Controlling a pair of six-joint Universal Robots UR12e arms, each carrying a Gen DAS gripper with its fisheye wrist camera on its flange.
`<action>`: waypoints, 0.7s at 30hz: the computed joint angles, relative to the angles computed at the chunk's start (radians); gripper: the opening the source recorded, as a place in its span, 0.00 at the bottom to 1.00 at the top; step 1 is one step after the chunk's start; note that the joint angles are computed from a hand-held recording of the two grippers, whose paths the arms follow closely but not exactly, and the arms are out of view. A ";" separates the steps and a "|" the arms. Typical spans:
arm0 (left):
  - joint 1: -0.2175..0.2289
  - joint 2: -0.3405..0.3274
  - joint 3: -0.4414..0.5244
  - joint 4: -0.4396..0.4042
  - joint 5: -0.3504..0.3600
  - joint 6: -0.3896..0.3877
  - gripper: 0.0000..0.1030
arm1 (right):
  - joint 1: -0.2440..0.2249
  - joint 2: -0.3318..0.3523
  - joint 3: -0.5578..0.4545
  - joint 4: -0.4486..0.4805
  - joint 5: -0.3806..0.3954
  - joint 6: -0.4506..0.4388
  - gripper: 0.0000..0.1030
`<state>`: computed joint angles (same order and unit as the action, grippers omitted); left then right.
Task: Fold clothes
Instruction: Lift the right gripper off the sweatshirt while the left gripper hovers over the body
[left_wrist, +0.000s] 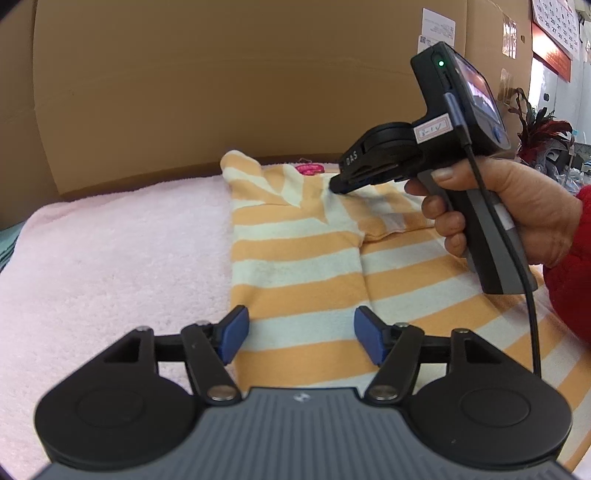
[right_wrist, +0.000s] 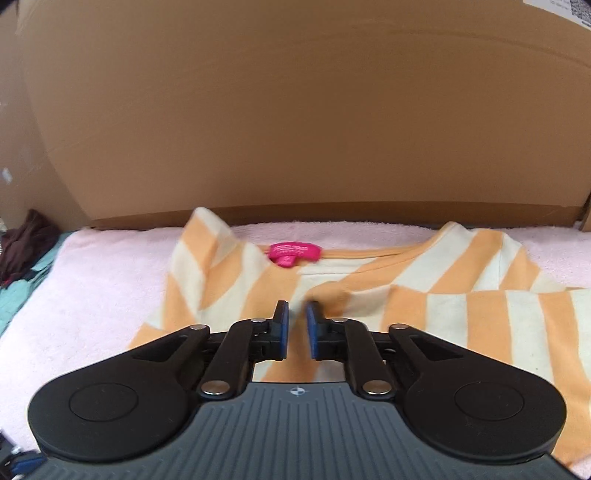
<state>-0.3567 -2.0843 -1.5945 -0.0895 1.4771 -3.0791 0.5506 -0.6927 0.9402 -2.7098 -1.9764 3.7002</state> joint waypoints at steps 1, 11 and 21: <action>0.001 0.000 -0.001 0.000 -0.003 -0.005 0.64 | 0.006 0.001 -0.002 0.024 -0.072 0.006 0.00; 0.009 0.005 0.009 -0.031 -0.034 -0.010 0.64 | 0.013 -0.253 0.405 -0.072 -0.335 0.325 0.28; 0.008 -0.070 0.209 -0.090 -0.091 0.029 0.43 | -0.010 -0.369 0.591 -0.156 -0.378 0.639 0.34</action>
